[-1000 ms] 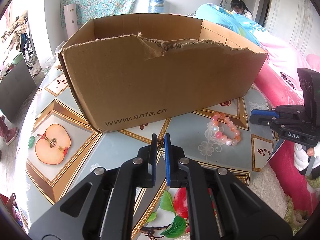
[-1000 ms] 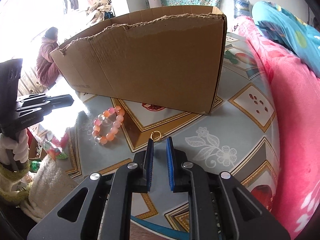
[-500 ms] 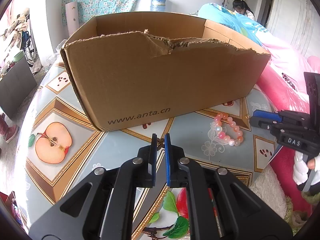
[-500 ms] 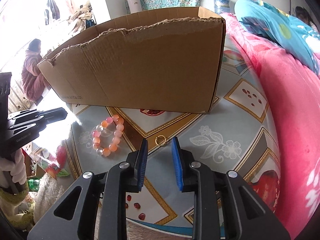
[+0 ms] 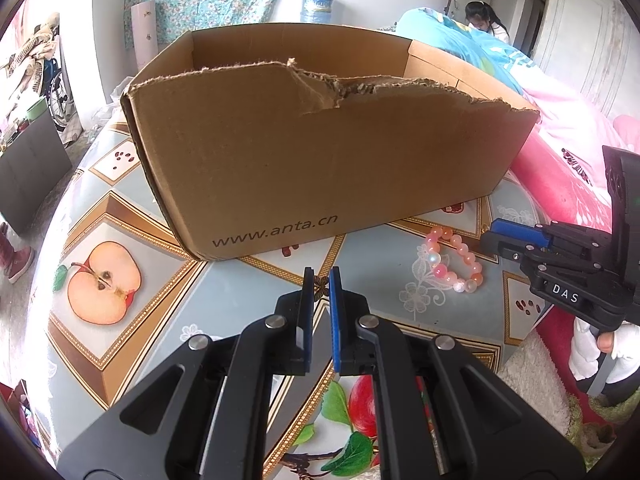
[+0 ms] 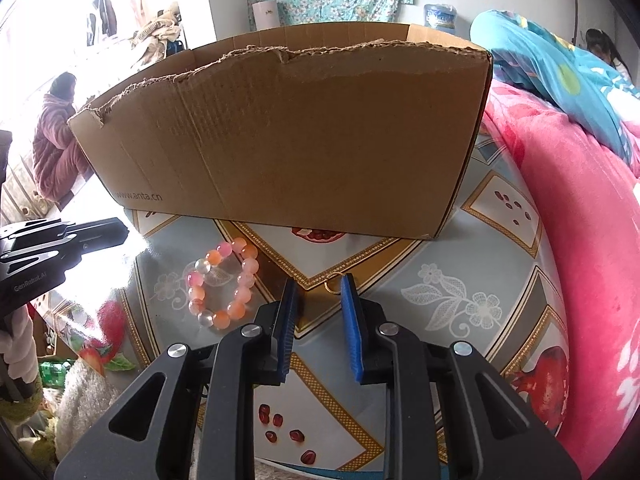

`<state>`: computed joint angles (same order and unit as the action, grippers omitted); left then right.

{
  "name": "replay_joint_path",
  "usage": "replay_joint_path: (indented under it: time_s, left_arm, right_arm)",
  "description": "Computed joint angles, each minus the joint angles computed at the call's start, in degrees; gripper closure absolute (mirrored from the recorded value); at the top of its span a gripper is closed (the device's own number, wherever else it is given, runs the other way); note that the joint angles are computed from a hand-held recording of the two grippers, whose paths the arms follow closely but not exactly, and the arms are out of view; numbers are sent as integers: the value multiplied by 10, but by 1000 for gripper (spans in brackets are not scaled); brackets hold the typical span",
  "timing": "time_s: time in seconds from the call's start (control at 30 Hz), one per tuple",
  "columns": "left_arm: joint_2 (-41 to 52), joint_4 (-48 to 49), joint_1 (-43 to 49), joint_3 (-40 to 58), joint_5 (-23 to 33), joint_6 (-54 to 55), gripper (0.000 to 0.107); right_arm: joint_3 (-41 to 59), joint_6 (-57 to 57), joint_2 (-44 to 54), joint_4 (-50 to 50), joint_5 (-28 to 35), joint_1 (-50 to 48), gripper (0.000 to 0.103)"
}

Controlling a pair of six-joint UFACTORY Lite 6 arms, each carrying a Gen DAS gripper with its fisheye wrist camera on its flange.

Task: Organize jewelry
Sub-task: 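Lift both grippers with their pieces over the cardboard box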

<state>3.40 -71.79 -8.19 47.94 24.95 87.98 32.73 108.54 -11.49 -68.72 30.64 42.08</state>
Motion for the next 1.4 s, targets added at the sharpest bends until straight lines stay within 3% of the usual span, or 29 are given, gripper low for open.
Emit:
replay_joint_path:
  time_s: [0.4, 0.63, 1.0, 1.2, 1.4]
  left_arm:
    - [7, -1, 1, 4, 3, 0, 101]
    - [12, -7, 1, 6, 2, 3, 101]
    - [-2, -16, 3, -4, 2, 10, 101]
    - [-58, 7, 12, -27, 19, -11, 101]
    - [-142, 68, 41, -17, 96, -79, 101]
  right_arm:
    - [26, 26, 39, -35, 5, -27, 81]
    - [36, 38, 54, -43, 26, -1, 92]
    - [18, 36, 11, -27, 14, -4, 92]
    - [15, -2, -49, 19, 76, 45, 92]
    - [55, -30, -103, 47, 181, 127, 92]
